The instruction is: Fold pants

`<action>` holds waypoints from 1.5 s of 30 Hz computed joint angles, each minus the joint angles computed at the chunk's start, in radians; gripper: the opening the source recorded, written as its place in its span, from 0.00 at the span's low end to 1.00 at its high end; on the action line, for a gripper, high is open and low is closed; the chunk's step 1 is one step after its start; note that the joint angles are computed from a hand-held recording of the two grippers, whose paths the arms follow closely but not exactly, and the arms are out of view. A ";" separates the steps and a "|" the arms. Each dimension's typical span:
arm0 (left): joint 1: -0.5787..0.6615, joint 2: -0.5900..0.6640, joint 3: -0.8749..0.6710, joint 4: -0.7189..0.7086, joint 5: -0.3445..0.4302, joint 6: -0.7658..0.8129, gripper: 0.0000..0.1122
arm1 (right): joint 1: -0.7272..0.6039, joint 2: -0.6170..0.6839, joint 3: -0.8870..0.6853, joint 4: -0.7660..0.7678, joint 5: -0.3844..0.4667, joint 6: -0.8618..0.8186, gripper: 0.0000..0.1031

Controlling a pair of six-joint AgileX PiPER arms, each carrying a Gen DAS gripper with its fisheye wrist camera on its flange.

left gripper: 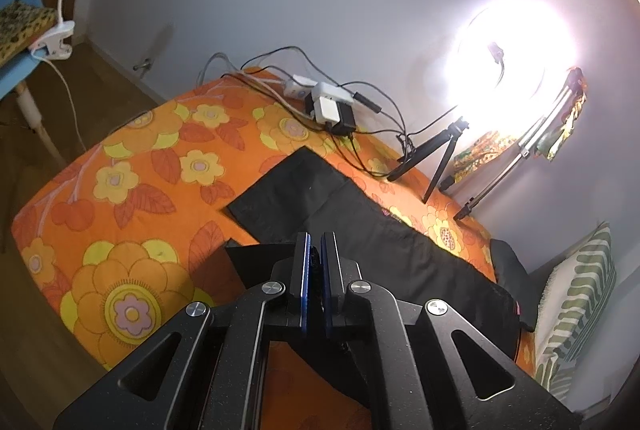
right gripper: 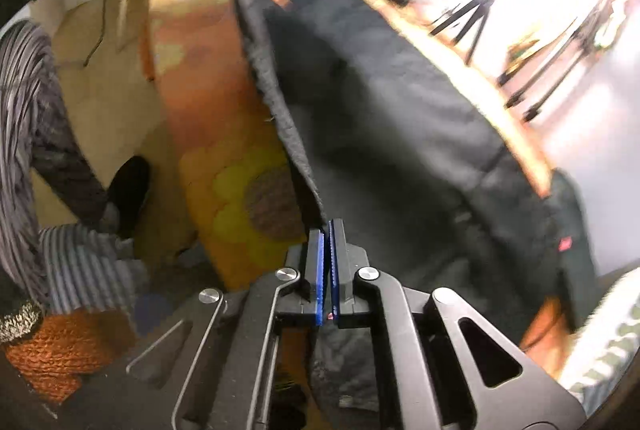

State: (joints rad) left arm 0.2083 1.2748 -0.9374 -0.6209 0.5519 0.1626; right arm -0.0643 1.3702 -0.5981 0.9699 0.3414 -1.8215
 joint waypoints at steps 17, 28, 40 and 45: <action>-0.135 0.455 -0.559 0.336 0.042 -0.375 0.04 | 0.100 0.449 -0.771 -0.890 0.001 0.821 0.02; -0.199 0.917 -1.073 0.566 0.211 -0.587 0.04 | 0.082 1.035 -1.532 -0.967 0.332 0.890 0.02; -0.205 1.019 -1.239 0.691 0.311 -0.666 0.13 | 0.074 1.202 -1.774 -0.916 0.412 0.915 0.02; -0.180 0.914 -1.081 0.683 0.240 -0.641 0.13 | 0.052 1.094 -1.640 -0.826 0.348 0.918 0.28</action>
